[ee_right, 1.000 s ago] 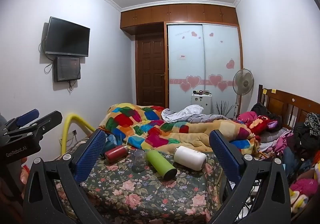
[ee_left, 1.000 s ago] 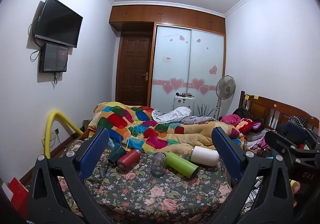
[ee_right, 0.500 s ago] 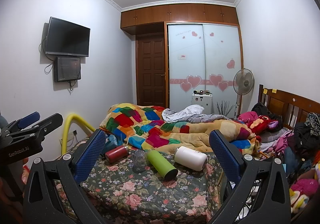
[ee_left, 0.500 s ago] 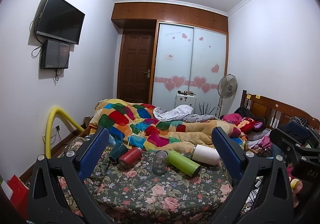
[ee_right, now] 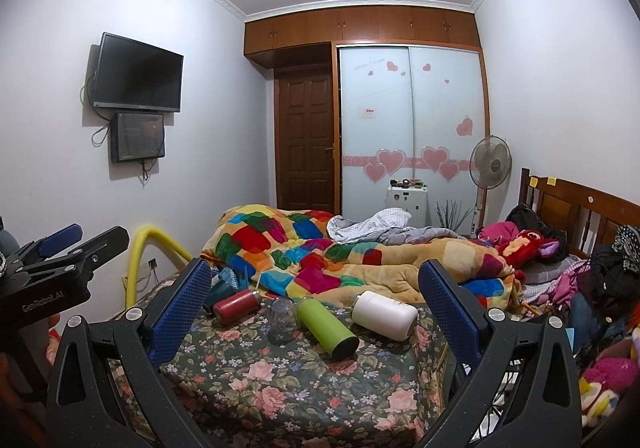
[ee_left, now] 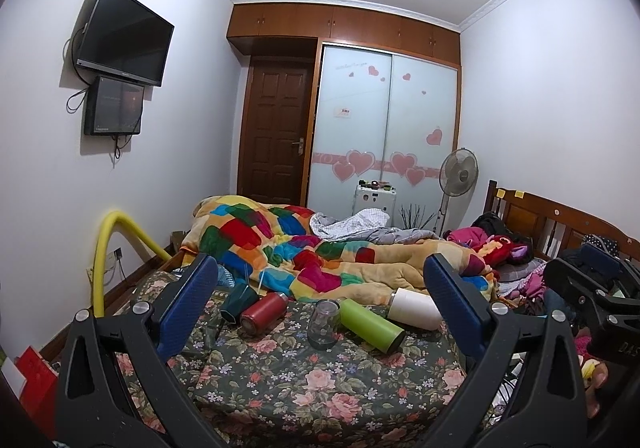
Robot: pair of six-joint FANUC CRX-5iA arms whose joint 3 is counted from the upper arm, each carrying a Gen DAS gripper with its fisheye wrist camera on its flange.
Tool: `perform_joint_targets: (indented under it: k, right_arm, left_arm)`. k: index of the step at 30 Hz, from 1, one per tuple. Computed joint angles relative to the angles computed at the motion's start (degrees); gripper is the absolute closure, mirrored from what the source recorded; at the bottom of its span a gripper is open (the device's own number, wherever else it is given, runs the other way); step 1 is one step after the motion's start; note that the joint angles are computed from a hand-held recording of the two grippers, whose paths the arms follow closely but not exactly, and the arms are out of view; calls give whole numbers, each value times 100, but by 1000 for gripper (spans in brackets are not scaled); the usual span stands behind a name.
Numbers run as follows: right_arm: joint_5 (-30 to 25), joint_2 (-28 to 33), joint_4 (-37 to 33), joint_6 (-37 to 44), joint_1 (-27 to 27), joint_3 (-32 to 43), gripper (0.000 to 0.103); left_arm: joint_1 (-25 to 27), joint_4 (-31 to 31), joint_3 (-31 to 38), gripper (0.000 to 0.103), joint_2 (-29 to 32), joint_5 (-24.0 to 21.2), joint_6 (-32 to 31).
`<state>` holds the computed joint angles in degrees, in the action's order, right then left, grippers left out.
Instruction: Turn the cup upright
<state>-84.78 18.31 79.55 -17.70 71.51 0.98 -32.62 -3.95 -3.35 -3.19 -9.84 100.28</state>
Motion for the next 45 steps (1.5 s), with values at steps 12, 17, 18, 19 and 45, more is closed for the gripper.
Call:
perform_joint_targets:
  k: [12, 17, 18, 19, 45]
  right_arm:
    - [-25, 1, -10, 19, 18, 24, 0]
    - [-24, 2, -18, 27, 18, 30, 0]
    - [-29, 5, -18, 29, 23, 37, 0]
    - [-35, 8, -18, 32, 26, 42, 0]
    - [96, -27, -177, -2, -100, -45, 0]
  left_arm:
    - [14, 108, -8, 0, 15, 30, -110]
    - [18, 39, 18, 0, 9, -6, -34]
    - [3, -167, 75, 0, 11, -57, 157]
    - [-9, -290, 115, 0, 16, -96, 266]
    - [-84, -361, 163, 0, 98, -142, 352]
